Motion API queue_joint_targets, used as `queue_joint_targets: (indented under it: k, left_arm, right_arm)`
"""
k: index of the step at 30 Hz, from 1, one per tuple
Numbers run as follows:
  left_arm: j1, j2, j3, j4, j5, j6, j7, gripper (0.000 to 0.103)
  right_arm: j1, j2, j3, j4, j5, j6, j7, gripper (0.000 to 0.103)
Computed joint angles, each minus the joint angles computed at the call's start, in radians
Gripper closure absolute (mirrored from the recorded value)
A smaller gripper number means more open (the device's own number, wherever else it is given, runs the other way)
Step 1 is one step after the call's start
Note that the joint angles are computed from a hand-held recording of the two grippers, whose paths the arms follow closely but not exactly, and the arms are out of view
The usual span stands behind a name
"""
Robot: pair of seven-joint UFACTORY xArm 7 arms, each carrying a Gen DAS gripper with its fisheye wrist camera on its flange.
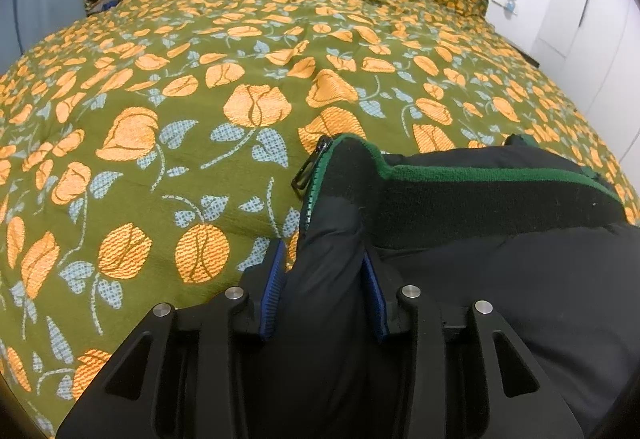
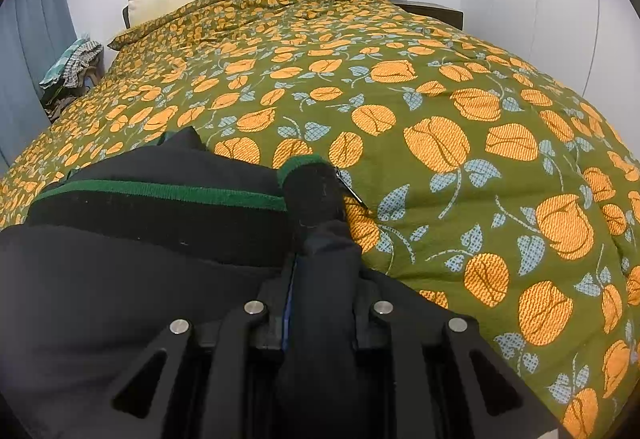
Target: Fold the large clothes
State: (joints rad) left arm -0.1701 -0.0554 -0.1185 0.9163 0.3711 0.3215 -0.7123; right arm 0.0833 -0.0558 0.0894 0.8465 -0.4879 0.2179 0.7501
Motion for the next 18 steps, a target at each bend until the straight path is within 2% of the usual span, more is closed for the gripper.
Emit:
queue_joint_targets:
  k: [2, 4, 5, 6, 8, 10, 11, 12, 13, 16, 18]
  left_arm:
    - [0.0, -0.001, -0.005, 0.017, 0.029, 0.036, -0.02, 0.056]
    - [-0.001, -0.012, -0.008, 0.027, 0.047, 0.081, -0.041, 0.041]
    - [-0.002, -0.018, -0.007, 0.029, 0.031, 0.102, -0.034, 0.037]
    - [-0.007, -0.028, -0.002, 0.033, -0.014, 0.13, -0.002, 0.034]
    - [-0.018, -0.065, 0.011, 0.048, -0.133, 0.197, 0.102, 0.034]
    - [-0.025, -0.128, 0.013, 0.027, -0.193, 0.194, 0.152, 0.034]
    - [-0.036, -0.178, 0.017, 0.009, -0.238, 0.175, 0.191, 0.034]
    - [-0.039, -0.204, 0.011, 0.002, -0.256, 0.168, 0.207, 0.033]
    - [-0.05, -0.238, 0.003, 0.002, -0.275, 0.164, 0.228, 0.03]
    - [-0.098, -0.272, -0.025, 0.03, -0.329, 0.139, 0.3, 0.021]
    - [-0.135, -0.24, -0.043, 0.081, -0.361, 0.137, 0.348, 0.015]
  right_arm:
    - [0.002, -0.005, -0.003, -0.005, 0.019, -0.003, -0.017, 0.082]
    - [0.005, -0.011, -0.006, -0.01, 0.055, -0.005, -0.045, 0.082]
    - [0.007, -0.015, -0.008, -0.01, 0.081, -0.004, -0.067, 0.082]
    - [0.012, -0.019, -0.011, -0.011, 0.119, 0.0, -0.1, 0.081]
    - [0.026, -0.029, -0.018, 0.001, 0.208, 0.037, -0.183, 0.077]
    - [0.021, -0.047, -0.01, 0.022, 0.298, 0.1, -0.262, 0.061]
    - [0.05, -0.076, -0.04, 0.016, 0.386, 0.118, -0.326, 0.052]
    - [0.081, -0.112, -0.073, -0.002, 0.479, 0.111, -0.395, 0.051]
    - [0.072, -0.144, -0.068, -0.018, 0.529, 0.105, -0.434, 0.051]
    - [0.062, -0.273, -0.062, -0.079, 0.547, 0.1, -0.474, 0.049]
    - [0.074, -0.357, -0.065, -0.12, 0.564, 0.108, -0.51, 0.049]
